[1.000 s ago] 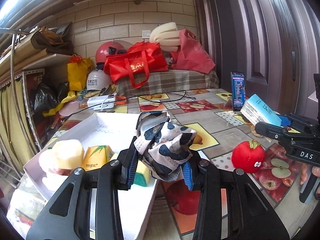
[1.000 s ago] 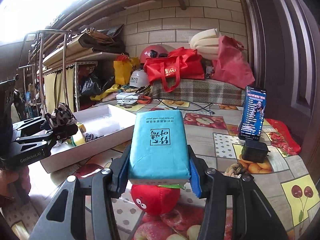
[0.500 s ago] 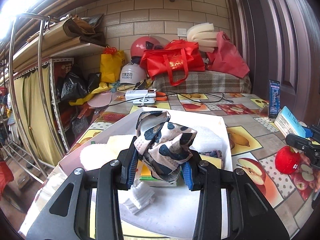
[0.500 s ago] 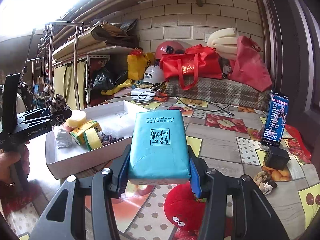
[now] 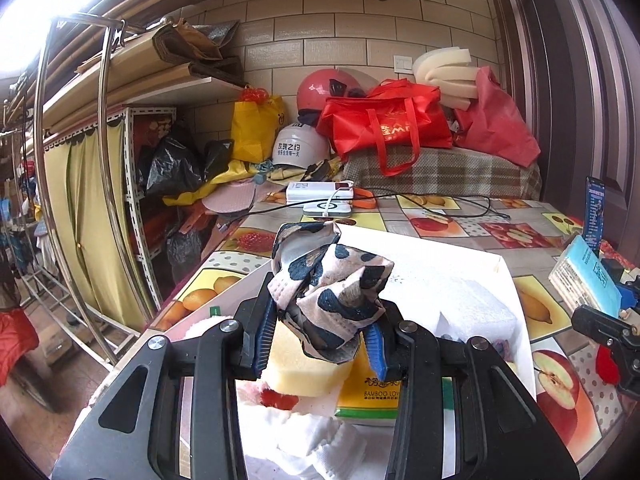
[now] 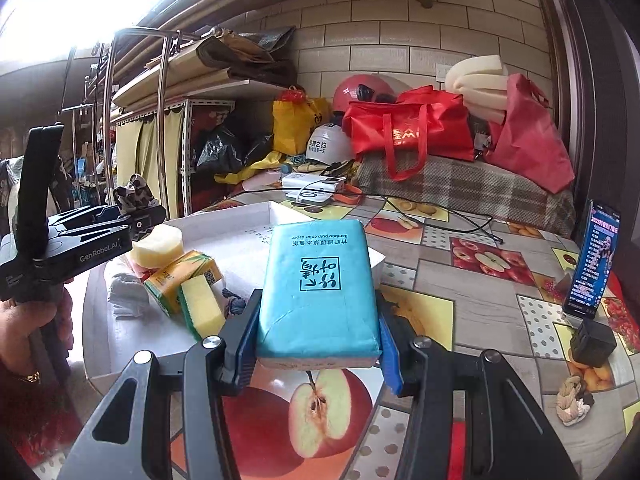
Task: Organize soft objects
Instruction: 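Drop the cloth and blue tissue pack into the box, opening both grippers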
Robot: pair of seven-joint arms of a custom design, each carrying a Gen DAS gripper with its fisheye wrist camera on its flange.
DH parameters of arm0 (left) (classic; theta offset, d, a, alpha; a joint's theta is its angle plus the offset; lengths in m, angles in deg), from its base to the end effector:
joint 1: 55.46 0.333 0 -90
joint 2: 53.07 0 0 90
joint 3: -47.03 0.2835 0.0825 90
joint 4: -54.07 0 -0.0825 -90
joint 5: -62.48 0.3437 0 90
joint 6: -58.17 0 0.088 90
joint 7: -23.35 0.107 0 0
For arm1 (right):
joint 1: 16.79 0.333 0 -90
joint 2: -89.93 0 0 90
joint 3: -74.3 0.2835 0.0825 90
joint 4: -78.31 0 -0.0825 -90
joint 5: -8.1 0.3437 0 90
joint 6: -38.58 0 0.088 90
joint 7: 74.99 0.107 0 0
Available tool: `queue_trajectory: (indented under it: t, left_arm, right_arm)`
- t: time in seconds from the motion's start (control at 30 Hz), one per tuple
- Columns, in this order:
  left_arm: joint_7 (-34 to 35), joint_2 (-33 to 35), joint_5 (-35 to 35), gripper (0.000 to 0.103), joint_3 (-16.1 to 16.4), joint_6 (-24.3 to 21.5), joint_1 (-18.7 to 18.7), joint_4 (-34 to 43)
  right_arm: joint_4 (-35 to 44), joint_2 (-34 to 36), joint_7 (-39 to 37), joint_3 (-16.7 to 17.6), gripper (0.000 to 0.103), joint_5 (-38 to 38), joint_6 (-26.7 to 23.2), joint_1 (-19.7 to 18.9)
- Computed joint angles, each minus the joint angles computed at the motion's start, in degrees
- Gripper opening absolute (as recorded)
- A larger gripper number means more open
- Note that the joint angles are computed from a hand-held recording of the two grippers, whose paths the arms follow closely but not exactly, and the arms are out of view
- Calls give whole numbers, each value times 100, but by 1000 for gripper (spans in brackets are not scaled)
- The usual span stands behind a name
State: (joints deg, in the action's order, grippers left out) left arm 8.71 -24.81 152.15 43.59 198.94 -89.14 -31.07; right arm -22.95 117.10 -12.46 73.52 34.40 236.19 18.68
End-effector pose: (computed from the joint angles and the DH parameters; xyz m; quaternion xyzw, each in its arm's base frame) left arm 0.5482 -0.4060 0.4283 -0.6031 0.5481 -0.3964 0.4228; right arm 0.5606 0.3273 0.4337 -0.7267 0.4019 -0.3176 0.4578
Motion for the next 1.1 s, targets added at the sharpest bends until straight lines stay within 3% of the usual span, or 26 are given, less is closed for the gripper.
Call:
queue_trajectory:
  t: [0.17,0.37,0.5,0.57,0.6,0.63,0.67,0.7,0.77,1.0,1.03,1.1]
  left_arm:
    - [-496,-34,97,38,51,-70,88,-49]
    - [-123,152,-243,38,37,149,221,236]
    - [-86,161,-270,41,132,124,121,264]
    - [-74,170,-250,58,157,17,56,287]
    - [-105,161,-213,64,173,-60,15,273]
    - [-136,155,-177,80,181,-137,-19,265]
    - [-164,148,-135,96,184,-167,-33,254]
    - [-193,138,-93,102,185,-185,-40,239]
    - [-318,85,48,103,189,-230,-64,161]
    - [-660,-43,434,103,87,-586,-96,-27]
    - [-719,-65,454,103,72,-630,-91,-62]
    - [-869,-132,489,103,36,-667,-61,-163]
  right_arm:
    - [835,496,131,-634,50,94,-557,606]
    - [2172,1422,993,-1780,50,-271,-1329,1377]
    - [2957,1910,1501,-2135,51,-630,-1904,1465]
    - [3106,1975,1607,-2124,51,-815,-2088,1419]
    - [3114,1976,1665,-2131,55,-902,-2133,1415]
    - [3105,1971,1716,-2118,62,-975,-2113,1402]
    - [3003,1922,1765,-2104,81,-1033,-2005,1401]
    - [2888,1867,1823,-2101,91,-1090,-1887,1409]
    - [2904,1877,1951,-2086,103,-1224,-1855,1382]
    - [2918,1889,2429,-2095,103,-1686,-1790,1326]
    - [2866,1900,2597,-2266,103,-1744,-1730,1434]
    - [2704,1977,3104,-2931,103,-1819,-1558,1864]
